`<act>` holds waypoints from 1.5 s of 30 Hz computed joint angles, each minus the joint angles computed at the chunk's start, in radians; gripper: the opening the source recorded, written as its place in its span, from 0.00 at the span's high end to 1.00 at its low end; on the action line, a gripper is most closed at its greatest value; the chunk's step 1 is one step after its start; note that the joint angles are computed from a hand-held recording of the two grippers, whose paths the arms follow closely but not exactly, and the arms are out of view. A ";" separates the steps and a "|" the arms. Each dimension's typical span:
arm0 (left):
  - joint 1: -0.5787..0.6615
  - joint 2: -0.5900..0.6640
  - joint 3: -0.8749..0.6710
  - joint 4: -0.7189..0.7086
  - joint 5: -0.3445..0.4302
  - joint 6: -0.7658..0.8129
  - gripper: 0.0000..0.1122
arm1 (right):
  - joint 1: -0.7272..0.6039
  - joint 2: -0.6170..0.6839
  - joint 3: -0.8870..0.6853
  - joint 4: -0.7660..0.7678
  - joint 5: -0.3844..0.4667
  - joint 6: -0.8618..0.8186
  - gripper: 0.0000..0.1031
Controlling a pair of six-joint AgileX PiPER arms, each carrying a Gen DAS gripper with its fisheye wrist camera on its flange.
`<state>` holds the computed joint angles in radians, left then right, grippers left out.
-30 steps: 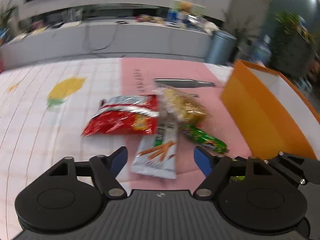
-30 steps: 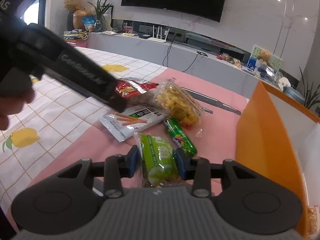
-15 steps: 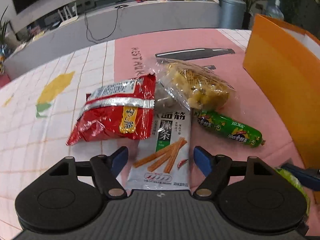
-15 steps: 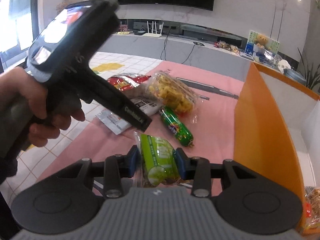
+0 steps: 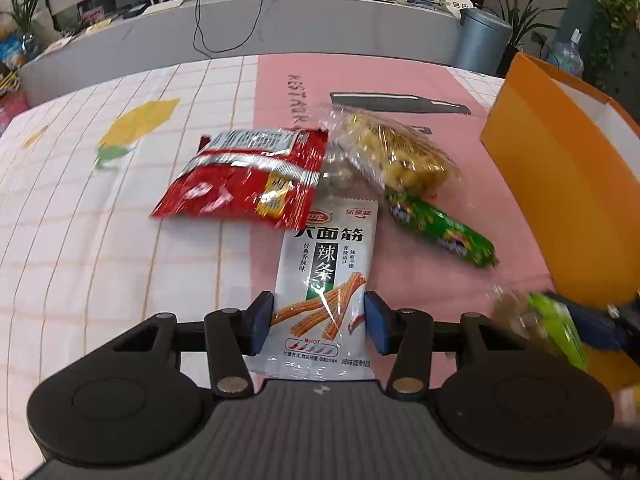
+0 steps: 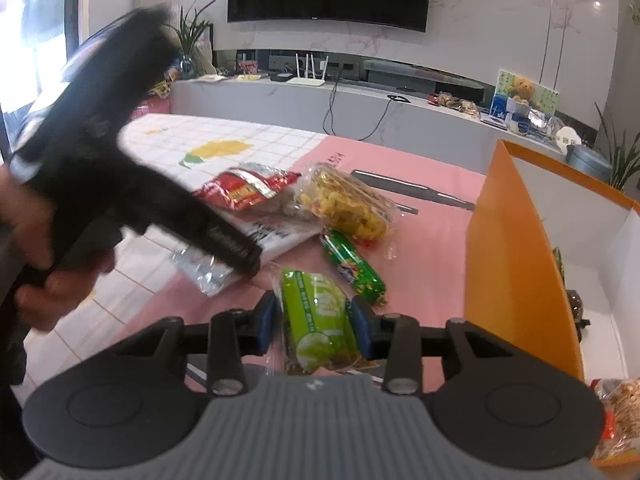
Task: Organize snacks
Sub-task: 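Carry both packets over the orange box and open both tools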
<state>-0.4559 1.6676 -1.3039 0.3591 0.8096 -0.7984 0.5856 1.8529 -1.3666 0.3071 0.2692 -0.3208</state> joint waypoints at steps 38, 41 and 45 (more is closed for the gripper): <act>-0.277 -0.018 -0.351 0.125 0.018 -0.059 0.51 | -0.568 -0.309 0.143 0.710 0.336 -0.283 0.69; -0.261 0.023 -0.376 0.078 -0.010 -0.018 0.51 | -0.566 -0.250 0.093 0.646 0.408 -0.176 0.69; -0.235 0.046 -0.378 0.024 -0.039 0.027 0.51 | -0.561 -0.193 0.033 0.628 0.488 -0.116 0.68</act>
